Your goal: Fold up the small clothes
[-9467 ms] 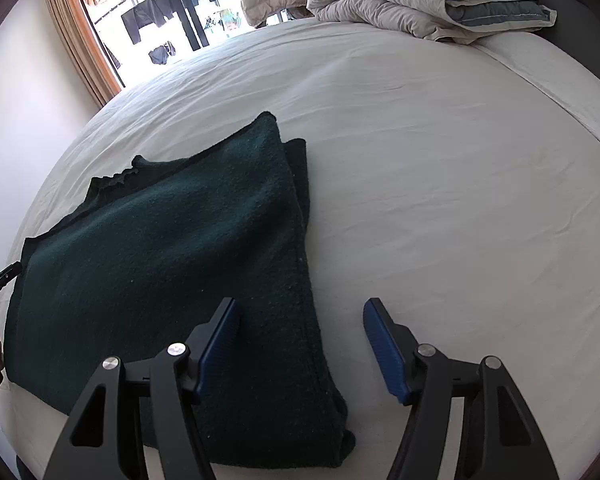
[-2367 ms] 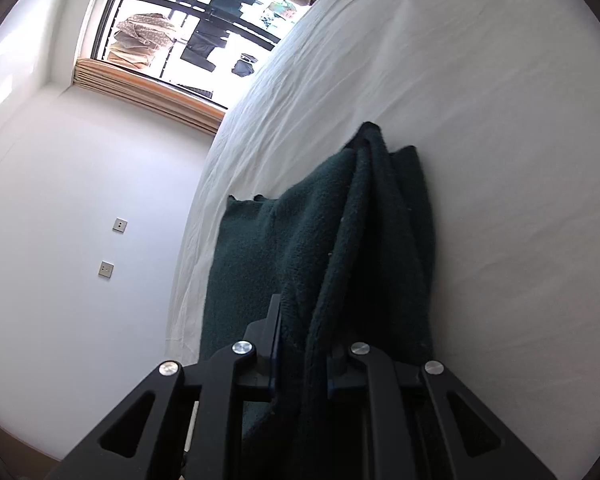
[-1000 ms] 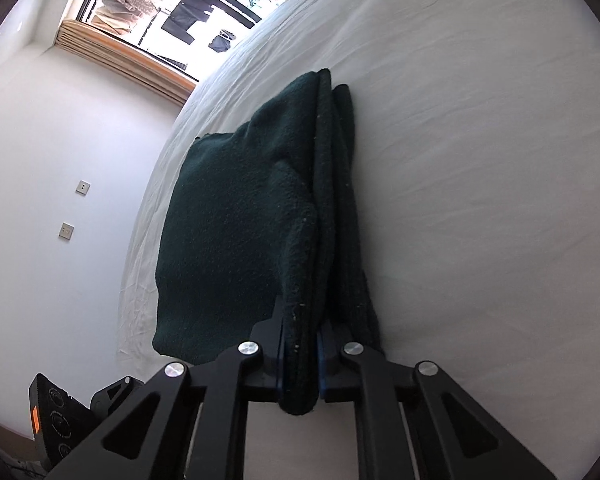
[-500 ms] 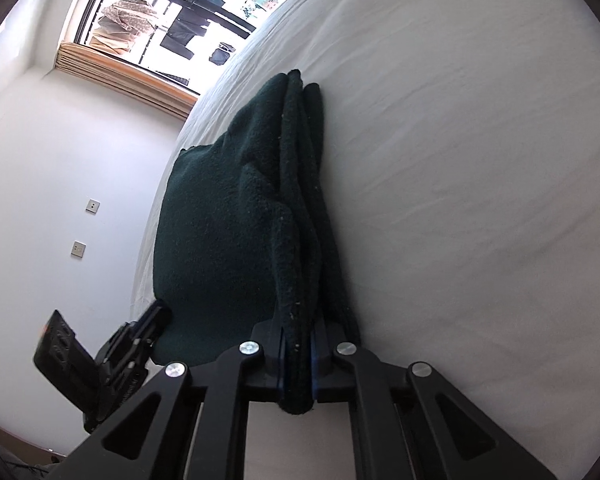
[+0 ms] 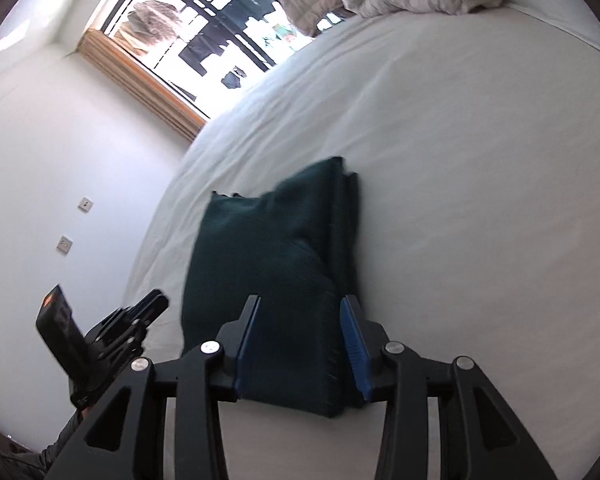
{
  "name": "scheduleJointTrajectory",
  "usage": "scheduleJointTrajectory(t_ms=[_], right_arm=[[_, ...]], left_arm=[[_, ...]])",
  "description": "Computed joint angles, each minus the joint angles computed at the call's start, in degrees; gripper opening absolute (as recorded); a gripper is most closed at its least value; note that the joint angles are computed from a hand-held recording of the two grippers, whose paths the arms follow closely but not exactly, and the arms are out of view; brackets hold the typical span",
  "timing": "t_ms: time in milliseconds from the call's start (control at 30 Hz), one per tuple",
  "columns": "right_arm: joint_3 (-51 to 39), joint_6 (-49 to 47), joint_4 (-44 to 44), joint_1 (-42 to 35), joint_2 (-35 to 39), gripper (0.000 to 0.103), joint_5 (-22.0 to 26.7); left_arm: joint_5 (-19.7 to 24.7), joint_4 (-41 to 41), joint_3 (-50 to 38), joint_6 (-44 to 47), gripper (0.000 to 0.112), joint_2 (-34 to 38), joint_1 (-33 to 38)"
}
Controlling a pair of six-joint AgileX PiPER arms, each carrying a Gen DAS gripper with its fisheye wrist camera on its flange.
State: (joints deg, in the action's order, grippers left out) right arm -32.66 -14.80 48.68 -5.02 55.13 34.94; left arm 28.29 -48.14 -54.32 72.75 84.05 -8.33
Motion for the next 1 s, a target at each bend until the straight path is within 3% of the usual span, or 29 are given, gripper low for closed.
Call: scheduleJointTrajectory(t_ms=[67, 133, 200, 233, 333, 433, 500, 533, 600, 633, 667, 700, 767, 867, 900, 967, 1000], right_arm=[[-3.9, -1.7, 0.8, 5.0, 7.2, 0.043, -4.8], [-6.1, -7.9, 6.6, 4.8, 14.3, 0.043, -6.5], [-7.1, -9.2, 6.3, 5.6, 20.6, 0.041, -7.5], [-6.1, -11.9, 8.2, 6.1, 21.6, 0.034, -8.5], [0.9, -22.3, 17.1, 7.6, 15.4, 0.034, -12.9], [6.2, -13.5, 8.9, 7.6, 6.1, 0.035, -13.4], [8.7, -2.6, -1.9, 7.8, -0.7, 0.052, -14.0], [9.8, 0.5, -4.7, 6.8, -4.4, 0.068, -13.7], [10.9, 0.4, -3.4, 2.3, -10.1, 0.075, -11.1], [10.2, -3.1, 0.7, -1.4, -9.6, 0.081, -8.8], [9.5, -8.8, 6.0, -5.8, -7.7, 0.086, -5.7], [8.5, -13.6, 10.5, -8.3, -4.6, 0.086, -3.6], [6.7, -23.8, 19.8, -10.6, 2.3, 0.086, -1.1], [2.9, -30.1, 27.4, -9.7, 14.7, 0.084, 0.2], [2.2, -32.9, 30.0, -10.6, 18.9, 0.081, 2.2], [-0.2, -31.7, 30.3, -8.4, 24.2, 0.062, 0.5], [-0.8, -31.9, 30.8, -7.4, 25.0, 0.061, 0.2]], left_arm=[[-0.8, 8.3, -6.4, -10.9, 0.013, 6.3, -3.0], [-0.1, 16.6, -9.8, -20.5, 0.013, 10.3, -4.9], [-6.8, 19.7, -5.5, -21.5, 0.013, 9.9, -7.4], [-11.7, 18.2, -1.3, -18.5, 0.013, 8.2, -8.4], [-21.9, 4.3, 7.9, -1.9, 0.013, 4.6, -10.3], [-24.2, -12.4, 12.8, 15.3, 0.013, 0.8, -10.5], [-20.4, -21.9, 14.9, 23.7, 0.013, -2.6, -7.5], [-17.0, -24.1, 15.4, 24.5, 0.013, -4.0, -4.6], [-8.7, -22.4, 14.1, 19.6, 0.017, -5.5, 2.6], [-6.8, -19.8, 12.2, 14.6, 0.038, -4.7, 4.7], [-4.9, -16.2, 9.4, 8.9, 0.084, -2.8, 6.2], [-1.5, -14.9, 6.5, 5.5, 0.097, -0.7, 8.2], [5.1, -13.6, 0.6, 0.0, 0.1, 3.4, 10.9], [15.7, -3.8, -10.6, -12.7, 0.1, 11.7, 9.8], [18.9, -1.4, -14.2, -16.7, 0.1, 15.0, 9.1], [23.2, 1.5, -19.6, -23.5, 0.097, 20.5, 8.0], [25.7, 1.0, -21.6, -25.1, 0.097, 22.9, 8.0]])
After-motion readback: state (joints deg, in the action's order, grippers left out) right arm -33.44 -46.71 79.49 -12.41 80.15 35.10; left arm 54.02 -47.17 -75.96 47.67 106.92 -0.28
